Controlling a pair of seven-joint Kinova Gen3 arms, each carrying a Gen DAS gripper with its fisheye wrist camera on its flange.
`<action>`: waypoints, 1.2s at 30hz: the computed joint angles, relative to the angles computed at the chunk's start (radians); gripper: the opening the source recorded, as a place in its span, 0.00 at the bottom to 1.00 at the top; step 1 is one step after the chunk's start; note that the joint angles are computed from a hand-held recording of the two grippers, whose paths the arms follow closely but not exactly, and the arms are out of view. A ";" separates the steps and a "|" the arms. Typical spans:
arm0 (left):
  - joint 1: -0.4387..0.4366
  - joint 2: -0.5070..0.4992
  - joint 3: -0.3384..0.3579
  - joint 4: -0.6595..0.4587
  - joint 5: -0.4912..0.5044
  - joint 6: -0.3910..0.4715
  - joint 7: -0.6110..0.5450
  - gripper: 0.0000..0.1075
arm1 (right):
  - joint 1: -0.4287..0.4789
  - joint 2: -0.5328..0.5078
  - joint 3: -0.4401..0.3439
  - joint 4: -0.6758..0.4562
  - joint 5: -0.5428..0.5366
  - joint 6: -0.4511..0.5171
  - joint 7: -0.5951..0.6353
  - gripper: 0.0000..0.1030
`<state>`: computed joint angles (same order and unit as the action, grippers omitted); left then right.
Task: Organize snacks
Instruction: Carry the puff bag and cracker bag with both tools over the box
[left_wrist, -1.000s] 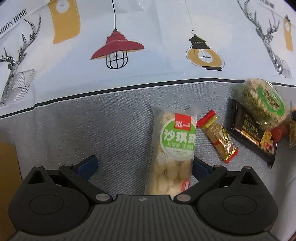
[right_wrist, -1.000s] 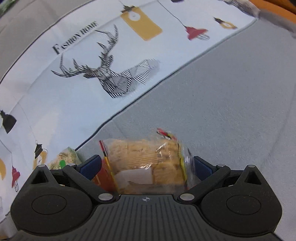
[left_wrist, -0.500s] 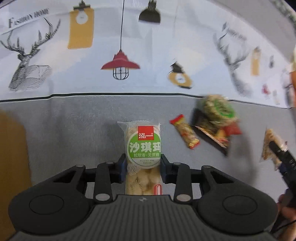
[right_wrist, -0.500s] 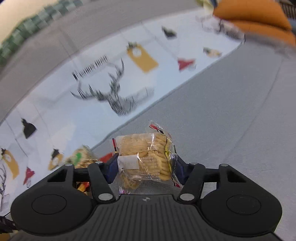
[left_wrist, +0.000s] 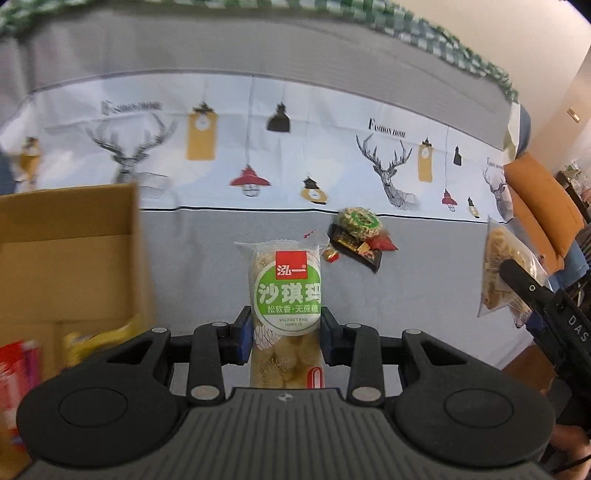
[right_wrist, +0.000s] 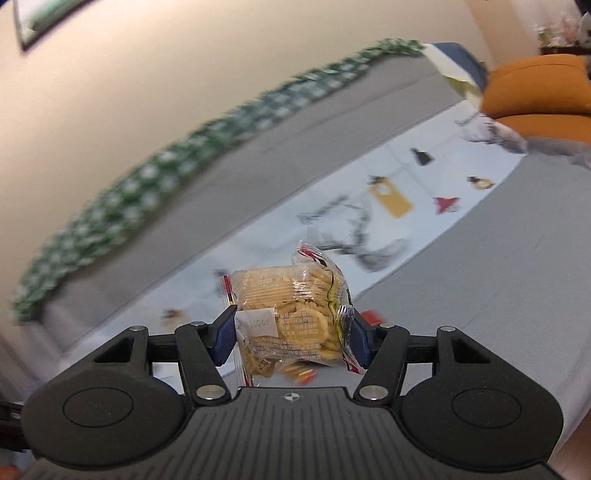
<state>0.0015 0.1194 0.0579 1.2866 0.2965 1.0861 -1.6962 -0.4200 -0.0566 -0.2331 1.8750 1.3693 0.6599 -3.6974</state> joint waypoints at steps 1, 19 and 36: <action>-0.013 -0.043 -0.009 0.032 0.004 0.005 -0.017 0.36 | -0.015 -0.020 -0.015 0.000 -0.022 0.002 0.015 0.60; -0.097 -0.530 -0.289 0.389 -0.016 0.146 -0.189 0.36 | -0.242 -0.096 -0.398 -0.113 -0.266 0.223 0.222 0.61; -0.065 -0.632 -0.384 0.416 -0.022 0.154 -0.170 0.36 | -0.475 -0.030 -0.373 -0.209 -0.161 0.432 0.273 0.61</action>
<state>-0.0637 -0.5125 -0.3259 1.7031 0.2750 1.2400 -1.8661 -0.8947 -0.0871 -0.6059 1.6661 1.2083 1.0917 -3.4243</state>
